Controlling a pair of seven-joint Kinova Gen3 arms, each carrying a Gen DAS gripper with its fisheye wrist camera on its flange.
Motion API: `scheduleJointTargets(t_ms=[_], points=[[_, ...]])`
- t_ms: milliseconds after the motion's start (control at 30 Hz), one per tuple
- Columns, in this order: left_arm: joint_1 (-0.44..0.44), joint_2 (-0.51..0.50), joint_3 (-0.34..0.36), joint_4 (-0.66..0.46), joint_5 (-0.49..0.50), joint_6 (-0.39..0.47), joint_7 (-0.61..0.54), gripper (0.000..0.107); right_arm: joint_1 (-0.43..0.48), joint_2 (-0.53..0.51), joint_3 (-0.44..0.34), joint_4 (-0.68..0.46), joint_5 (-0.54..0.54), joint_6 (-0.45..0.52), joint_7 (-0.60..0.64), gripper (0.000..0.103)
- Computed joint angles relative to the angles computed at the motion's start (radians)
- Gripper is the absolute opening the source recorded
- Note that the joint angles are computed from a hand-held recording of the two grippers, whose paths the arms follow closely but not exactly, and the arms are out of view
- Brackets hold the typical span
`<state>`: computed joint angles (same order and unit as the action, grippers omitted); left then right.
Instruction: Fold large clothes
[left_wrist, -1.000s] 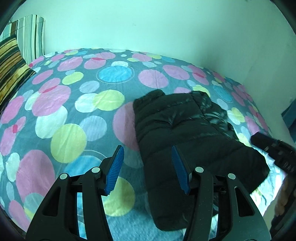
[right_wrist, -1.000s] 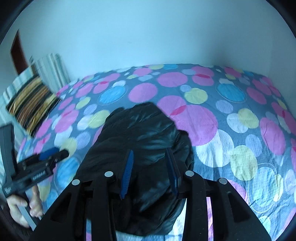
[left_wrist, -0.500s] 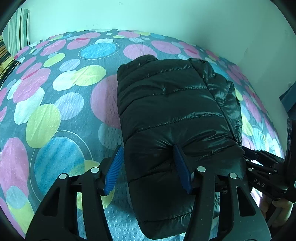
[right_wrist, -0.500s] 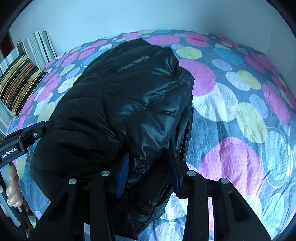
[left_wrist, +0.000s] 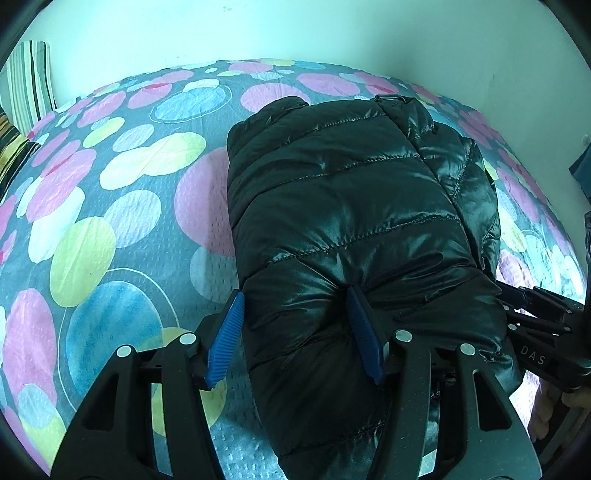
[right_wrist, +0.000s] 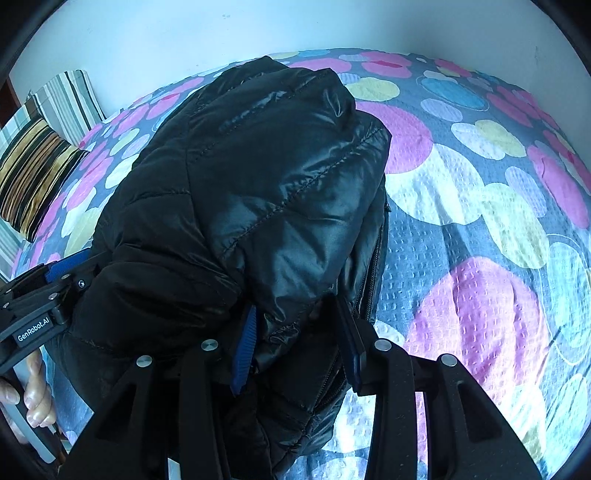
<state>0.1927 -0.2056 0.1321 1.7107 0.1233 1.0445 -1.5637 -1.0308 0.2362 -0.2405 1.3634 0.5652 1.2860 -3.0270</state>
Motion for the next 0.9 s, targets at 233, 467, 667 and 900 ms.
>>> scheduleJointTargets(t_ms=[233,467,667,900], points=[[-0.001,0.002,-0.001,0.002,0.003,-0.003,-0.003,0.058,0.003,-0.008,-0.002,0.023,0.009,-0.020,-0.019,0.039],[0.000,0.000,0.002,0.004,-0.004,-0.007,0.003,0.058,0.002,-0.010,-0.005,0.025,0.016,-0.021,-0.023,0.039],[0.000,-0.004,0.017,0.003,-0.027,-0.008,0.031,0.057,-0.001,-0.014,-0.007,0.031,0.023,-0.022,-0.033,0.039],[0.007,-0.006,0.031,-0.009,-0.061,0.001,0.062,0.057,-0.009,-0.022,-0.012,0.040,0.041,-0.022,-0.056,0.040]])
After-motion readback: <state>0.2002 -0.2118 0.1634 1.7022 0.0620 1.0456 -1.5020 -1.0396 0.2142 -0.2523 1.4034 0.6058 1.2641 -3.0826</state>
